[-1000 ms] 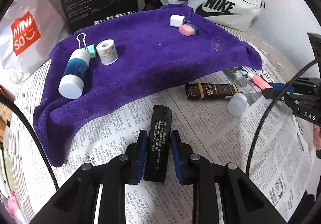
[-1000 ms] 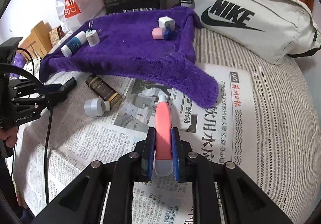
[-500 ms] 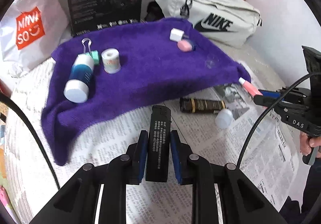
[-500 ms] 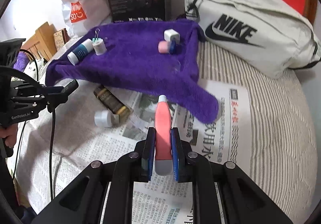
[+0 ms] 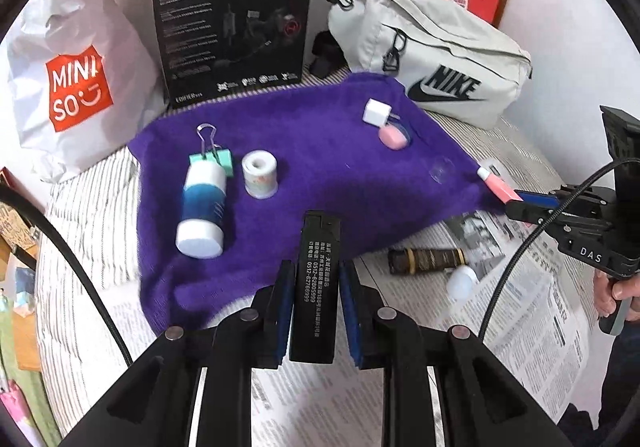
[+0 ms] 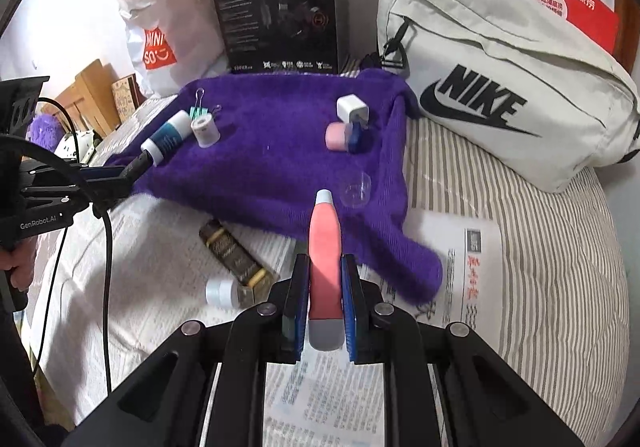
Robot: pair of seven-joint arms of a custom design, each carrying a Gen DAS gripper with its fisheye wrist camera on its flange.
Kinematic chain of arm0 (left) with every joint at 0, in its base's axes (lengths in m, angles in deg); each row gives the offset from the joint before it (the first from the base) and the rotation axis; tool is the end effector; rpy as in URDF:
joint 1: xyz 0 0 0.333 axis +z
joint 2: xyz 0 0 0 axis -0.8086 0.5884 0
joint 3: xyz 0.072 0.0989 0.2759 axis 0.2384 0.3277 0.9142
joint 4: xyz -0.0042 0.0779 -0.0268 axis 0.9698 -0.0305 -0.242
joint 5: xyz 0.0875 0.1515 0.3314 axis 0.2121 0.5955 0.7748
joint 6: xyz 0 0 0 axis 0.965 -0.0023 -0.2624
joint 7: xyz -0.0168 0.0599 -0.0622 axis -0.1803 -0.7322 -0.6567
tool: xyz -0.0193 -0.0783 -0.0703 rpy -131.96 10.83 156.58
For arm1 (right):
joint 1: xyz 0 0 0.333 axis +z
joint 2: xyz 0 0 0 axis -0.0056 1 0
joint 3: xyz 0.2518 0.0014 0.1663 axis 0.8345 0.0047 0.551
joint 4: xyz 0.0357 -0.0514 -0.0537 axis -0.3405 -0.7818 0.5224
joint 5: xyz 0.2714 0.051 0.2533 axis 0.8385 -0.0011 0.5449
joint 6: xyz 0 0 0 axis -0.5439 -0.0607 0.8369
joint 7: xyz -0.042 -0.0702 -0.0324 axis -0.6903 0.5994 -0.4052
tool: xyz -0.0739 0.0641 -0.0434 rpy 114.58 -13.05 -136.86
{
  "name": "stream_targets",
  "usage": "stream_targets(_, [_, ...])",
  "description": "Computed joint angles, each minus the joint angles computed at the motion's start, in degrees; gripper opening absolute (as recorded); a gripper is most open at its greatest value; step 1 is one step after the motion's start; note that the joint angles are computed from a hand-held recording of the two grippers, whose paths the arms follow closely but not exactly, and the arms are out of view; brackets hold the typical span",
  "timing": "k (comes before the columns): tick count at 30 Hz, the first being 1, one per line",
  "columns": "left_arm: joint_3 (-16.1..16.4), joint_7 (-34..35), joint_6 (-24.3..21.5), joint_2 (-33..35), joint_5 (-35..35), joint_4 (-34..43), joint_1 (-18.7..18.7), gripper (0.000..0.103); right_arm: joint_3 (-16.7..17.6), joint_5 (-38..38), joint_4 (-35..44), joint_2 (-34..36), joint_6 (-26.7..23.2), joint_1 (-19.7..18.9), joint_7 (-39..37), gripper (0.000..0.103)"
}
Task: Organize rigid objects
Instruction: 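Lift the black tube with the left tool while the right tool holds the pink tube, then carry the black tube with the left tool over the towel while the right tool carries the pink tube there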
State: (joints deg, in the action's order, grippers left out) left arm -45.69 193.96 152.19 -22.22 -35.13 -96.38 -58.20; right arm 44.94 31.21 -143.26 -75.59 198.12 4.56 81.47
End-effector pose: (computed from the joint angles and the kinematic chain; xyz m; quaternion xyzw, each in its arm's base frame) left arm 0.5676 -0.1316 0.4919 -0.3986 0.8623 -0.2993 0.0897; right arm 0.4488 0.1042 0.4676 -0.6453 0.6918 -0.2235 0.2347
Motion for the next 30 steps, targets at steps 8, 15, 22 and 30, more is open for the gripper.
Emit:
stream_targets(8, [-0.8, -2.5, -2.1, 6.2, 2.9, 7.6, 0.9, 0.022, -0.8, -0.7, 6.8, 6.1, -0.2, 0.1, -0.1, 0.015])
stream_targets(15, [-2.2, -4.6, -3.9, 10.8, 5.9, 13.3, 1.6, 0.022, -2.4, -0.2, 13.3, 12.3, -0.8, 1.9, -1.4, 0.015])
stream_targets(22, [-3.4, -5.8, -6.0, 14.9, 8.1, 18.1, 1.8, 0.022, -4.1, 0.8, 18.6, 17.6, -2.2, 3.5, -2.8, 0.015])
stream_targets(30, [-4.0, -7.6, -7.8, 18.5, 10.7, 21.5, 1.8, 0.022, -5.4, 2.9, 22.9, 22.5, -4.4, 4.8, -5.7, 0.015])
